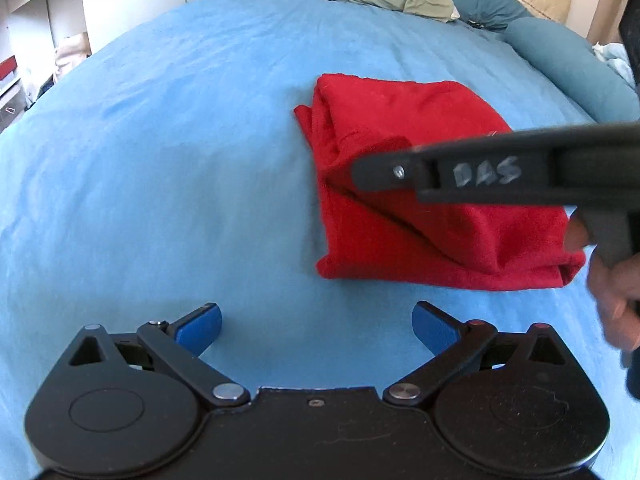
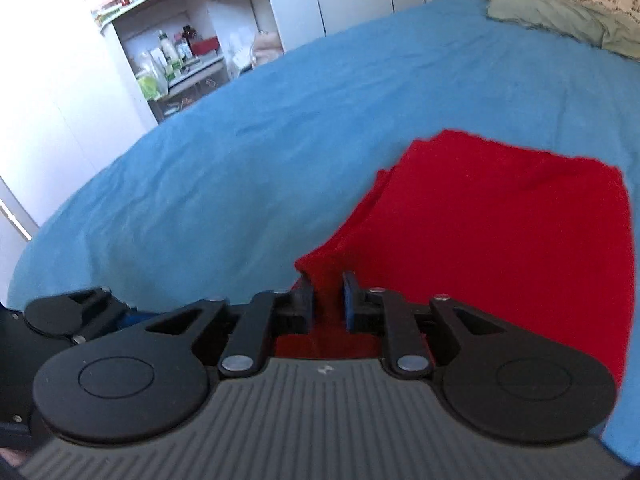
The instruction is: Fold small clothes
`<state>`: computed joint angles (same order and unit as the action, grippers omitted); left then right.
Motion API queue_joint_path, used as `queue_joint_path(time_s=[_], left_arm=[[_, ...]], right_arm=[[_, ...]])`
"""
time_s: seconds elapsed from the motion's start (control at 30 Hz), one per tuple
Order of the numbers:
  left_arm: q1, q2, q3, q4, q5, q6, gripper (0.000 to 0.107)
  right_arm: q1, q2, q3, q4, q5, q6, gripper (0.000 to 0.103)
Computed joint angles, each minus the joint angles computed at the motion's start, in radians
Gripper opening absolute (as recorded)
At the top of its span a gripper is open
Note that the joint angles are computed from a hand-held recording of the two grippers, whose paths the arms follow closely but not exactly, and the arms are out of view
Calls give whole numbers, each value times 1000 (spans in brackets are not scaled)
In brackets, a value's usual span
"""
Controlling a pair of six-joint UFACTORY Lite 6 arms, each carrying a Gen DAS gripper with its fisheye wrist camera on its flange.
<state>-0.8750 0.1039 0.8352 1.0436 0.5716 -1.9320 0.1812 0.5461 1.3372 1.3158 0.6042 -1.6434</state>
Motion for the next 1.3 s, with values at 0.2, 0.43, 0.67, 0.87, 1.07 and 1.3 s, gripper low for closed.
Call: queue_joint_path(time_s=[0.2, 0.43, 0.67, 0.87, 1.07, 1.3], left_arm=[[-66, -78, -12, 22, 55, -40, 103], [-68, -57, 46, 71, 124, -115, 103], [-24, 45, 147, 55, 156, -70, 103], [30, 103, 160, 39, 187, -28, 103], [45, 66, -29, 133, 72, -198, 103], [38, 9, 20, -1, 110, -29, 98]], right_arm=[[-166, -164, -75, 91, 144, -78, 91], [-423, -352, -393, 289, 70, -495, 100], [-434, -267, -596, 759, -20, -1009, 97], [-383, -153, -548, 1062, -42, -1209, 88], [-484, -73, -484, 887, 5, -1116, 88], [-528, -122, -449, 606, -20, -898, 89]])
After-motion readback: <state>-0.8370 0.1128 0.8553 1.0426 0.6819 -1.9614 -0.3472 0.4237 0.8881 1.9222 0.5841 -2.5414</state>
